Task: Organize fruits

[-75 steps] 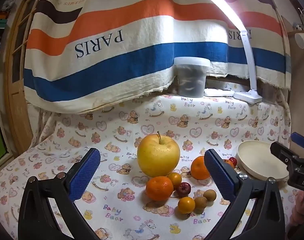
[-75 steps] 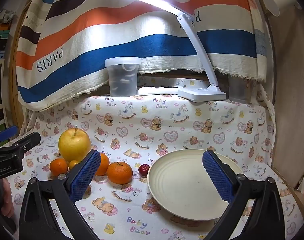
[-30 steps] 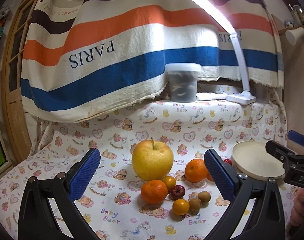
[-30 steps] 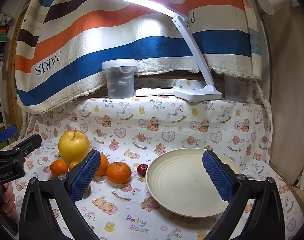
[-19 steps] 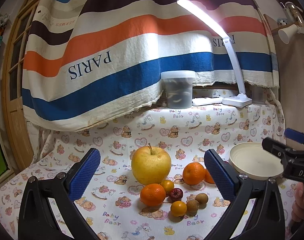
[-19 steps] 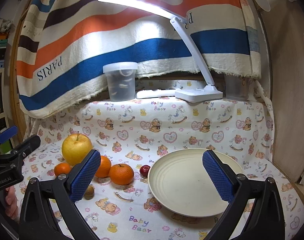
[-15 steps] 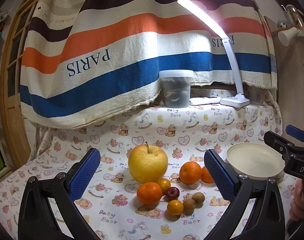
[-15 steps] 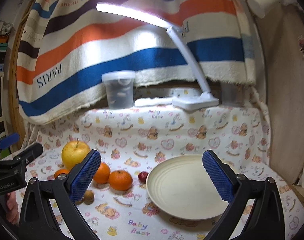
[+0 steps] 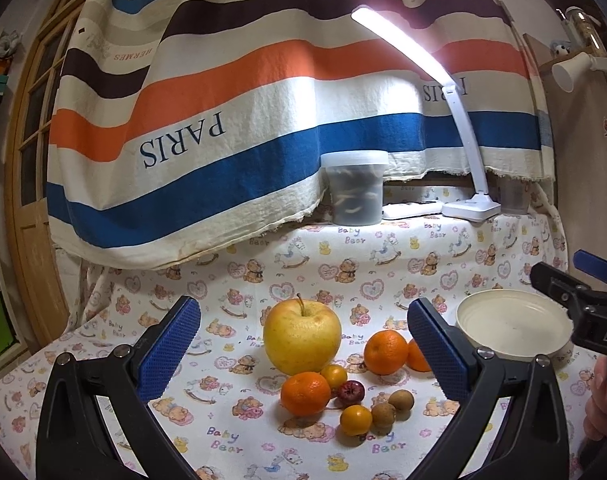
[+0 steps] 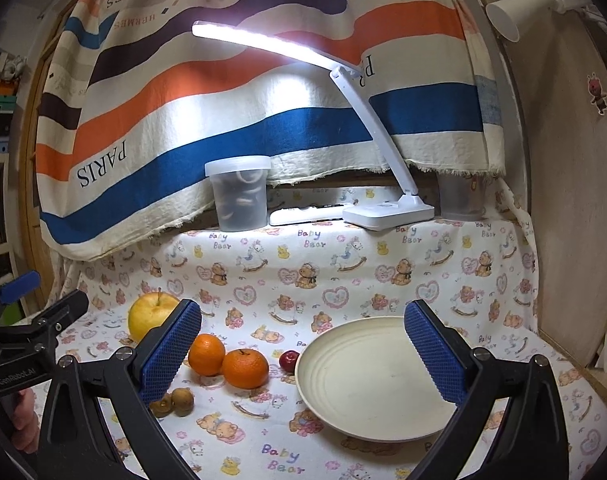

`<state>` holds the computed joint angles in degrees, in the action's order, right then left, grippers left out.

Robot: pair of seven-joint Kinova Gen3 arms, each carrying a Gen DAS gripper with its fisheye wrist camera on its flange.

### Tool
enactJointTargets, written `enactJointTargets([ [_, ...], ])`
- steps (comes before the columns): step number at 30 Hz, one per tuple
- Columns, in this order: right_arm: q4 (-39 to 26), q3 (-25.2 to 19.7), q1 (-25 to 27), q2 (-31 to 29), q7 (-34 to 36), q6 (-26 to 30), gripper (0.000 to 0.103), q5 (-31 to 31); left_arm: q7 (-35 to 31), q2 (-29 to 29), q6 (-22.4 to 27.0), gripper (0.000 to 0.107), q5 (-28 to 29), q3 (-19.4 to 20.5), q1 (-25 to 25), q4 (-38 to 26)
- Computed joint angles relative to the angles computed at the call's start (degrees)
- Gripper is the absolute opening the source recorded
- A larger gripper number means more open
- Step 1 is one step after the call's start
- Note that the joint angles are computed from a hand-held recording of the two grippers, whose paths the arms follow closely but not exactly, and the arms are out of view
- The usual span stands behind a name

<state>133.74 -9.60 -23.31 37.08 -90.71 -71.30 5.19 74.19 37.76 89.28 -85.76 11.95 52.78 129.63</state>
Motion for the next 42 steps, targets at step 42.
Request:
enactJointTargets([
  [42,-2.6,0.4,-1.4,-2.0,0.4,9.5,0.102,-3.5,-0.9,-5.4,-7.8,0.103,-1.7,1.3,-3.6,2.6],
])
